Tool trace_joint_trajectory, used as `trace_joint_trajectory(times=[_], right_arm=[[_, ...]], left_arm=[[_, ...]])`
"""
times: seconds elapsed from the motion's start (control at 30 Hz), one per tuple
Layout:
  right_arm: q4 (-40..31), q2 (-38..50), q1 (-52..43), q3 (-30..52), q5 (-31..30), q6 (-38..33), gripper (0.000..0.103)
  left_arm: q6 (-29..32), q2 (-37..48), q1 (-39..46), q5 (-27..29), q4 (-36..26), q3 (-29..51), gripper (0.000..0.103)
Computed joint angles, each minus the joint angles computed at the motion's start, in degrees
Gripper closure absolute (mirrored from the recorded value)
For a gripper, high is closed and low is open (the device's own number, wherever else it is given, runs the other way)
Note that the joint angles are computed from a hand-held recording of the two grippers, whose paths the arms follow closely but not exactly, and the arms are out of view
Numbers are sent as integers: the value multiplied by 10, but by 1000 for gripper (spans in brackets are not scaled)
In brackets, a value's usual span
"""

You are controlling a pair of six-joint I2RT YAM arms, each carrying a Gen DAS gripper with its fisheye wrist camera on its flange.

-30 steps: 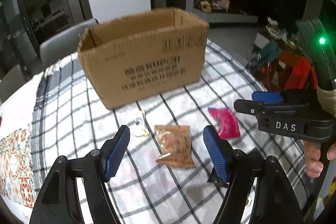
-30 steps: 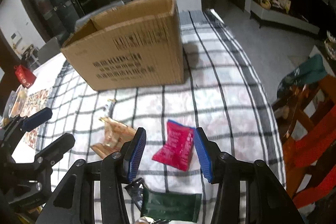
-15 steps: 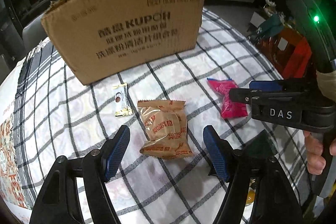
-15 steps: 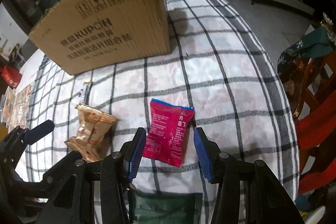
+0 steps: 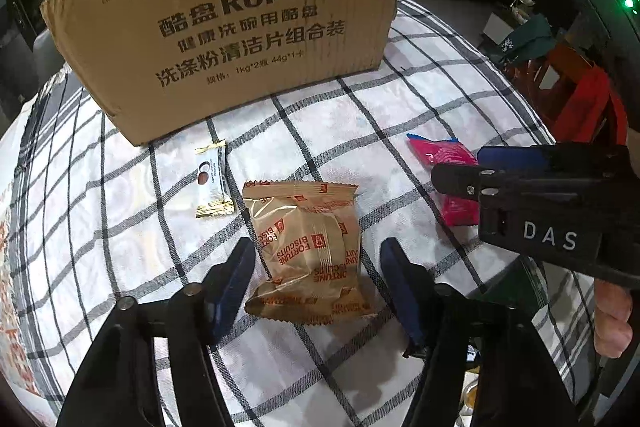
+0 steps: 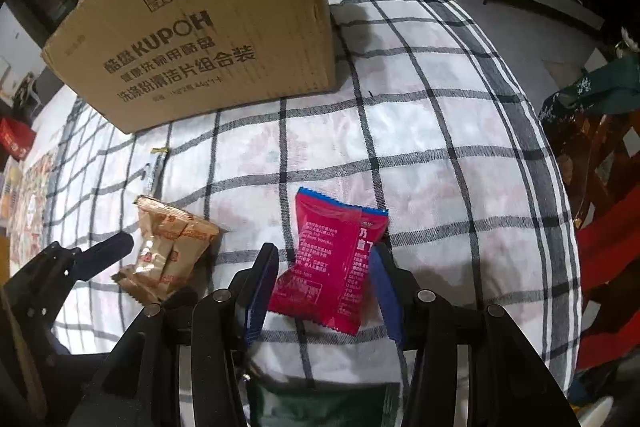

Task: Organize snacks
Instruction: 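Close the left tool on the biscuit packet while the right tool grasps the red packet, then carry both held packets into the cardboard box and open both tools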

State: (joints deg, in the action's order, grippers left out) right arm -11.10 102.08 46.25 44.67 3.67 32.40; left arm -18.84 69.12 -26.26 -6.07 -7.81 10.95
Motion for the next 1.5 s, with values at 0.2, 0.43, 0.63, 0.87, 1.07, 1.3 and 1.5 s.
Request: trace_joint_trajectory(times=[0.2, 0.43, 0.63, 0.87, 1.07, 1.3, 1.5], right_arm=[[2, 2, 6, -4, 15, -6, 59], [7, -9, 22, -14, 29, -12, 64], [12, -32, 34, -32, 37, -10, 65], [-3, -70, 50, -37, 60, -14, 65], [-28, -113, 66, -31, 82, -20, 65], [-56, -173, 84, -19, 106, -23, 65], [-81, -216, 98, 4, 120, -25, 65]], left_arm=[[6, 16, 19, 11, 29, -8, 57], [6, -26, 23, 21, 14, -21, 66], [2, -119, 26, 17, -54, -26, 66], [-5, -230, 24, 5, -155, -13, 67], [-5, -330, 26, -3, -253, 14, 67], [13, -437, 58, 4, -356, 67, 67], [39, -478, 81, 6, -409, 125, 67]])
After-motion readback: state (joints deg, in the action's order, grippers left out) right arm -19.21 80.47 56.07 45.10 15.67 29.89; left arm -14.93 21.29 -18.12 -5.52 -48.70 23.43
